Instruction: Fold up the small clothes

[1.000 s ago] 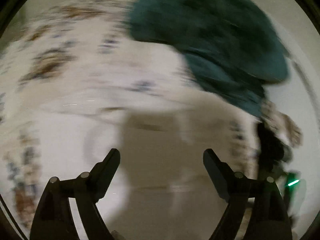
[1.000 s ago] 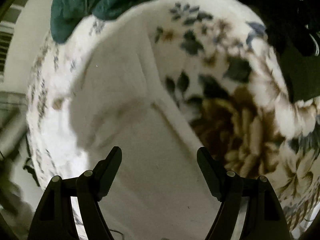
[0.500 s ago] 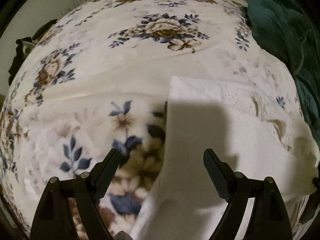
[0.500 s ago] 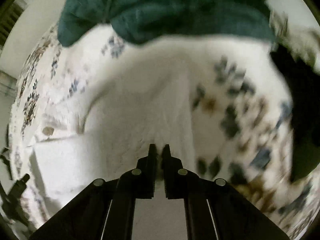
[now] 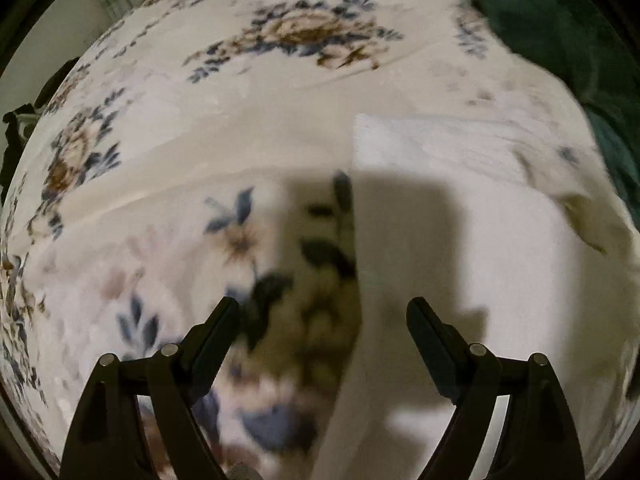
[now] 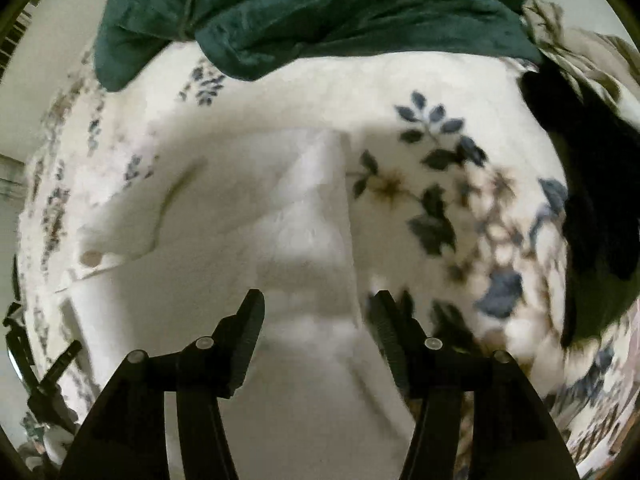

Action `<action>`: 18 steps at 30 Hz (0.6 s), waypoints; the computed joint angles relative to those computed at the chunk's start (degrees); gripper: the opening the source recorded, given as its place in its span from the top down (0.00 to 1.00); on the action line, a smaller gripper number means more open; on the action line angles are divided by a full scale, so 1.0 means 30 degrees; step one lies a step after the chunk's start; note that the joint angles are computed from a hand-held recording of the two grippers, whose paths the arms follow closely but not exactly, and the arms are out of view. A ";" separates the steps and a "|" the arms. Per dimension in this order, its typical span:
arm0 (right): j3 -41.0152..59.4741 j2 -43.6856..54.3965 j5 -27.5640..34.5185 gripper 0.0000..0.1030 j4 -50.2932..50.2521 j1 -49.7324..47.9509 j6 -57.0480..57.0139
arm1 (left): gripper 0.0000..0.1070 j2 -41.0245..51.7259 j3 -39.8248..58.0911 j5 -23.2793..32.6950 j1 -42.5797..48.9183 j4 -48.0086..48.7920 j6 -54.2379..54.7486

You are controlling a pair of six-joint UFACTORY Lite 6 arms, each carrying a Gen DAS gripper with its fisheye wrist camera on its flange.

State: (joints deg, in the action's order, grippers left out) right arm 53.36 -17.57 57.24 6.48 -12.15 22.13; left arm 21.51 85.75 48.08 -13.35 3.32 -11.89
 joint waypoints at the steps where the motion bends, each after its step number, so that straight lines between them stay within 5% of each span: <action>1: -0.0169 -0.0947 0.0733 0.43 0.0109 -0.0282 -0.0193 | 0.21 -0.1590 -0.1380 -0.0046 -0.0210 0.0010 0.0185; 6: -0.1076 -0.5720 0.5722 0.43 0.1013 -0.2400 -0.2747 | 0.21 -0.8339 -0.6431 0.1525 -0.3012 -0.0330 -0.0668; 9: -0.0469 -0.7112 0.9604 0.43 0.2241 -0.7969 -0.8413 | 0.21 -1.0672 -0.7660 0.3300 -0.7959 -0.0151 -0.4227; 14: 0.2789 -0.4800 1.4376 0.43 0.1724 -1.7963 -1.7810 | 0.21 -0.8857 -0.5117 0.4863 -1.7472 0.0209 -1.2265; 18: 0.5061 -0.0989 1.4481 0.43 0.1669 -2.1627 -2.2745 | 0.21 -0.3440 0.0202 0.5100 -2.2891 -0.0629 -1.6712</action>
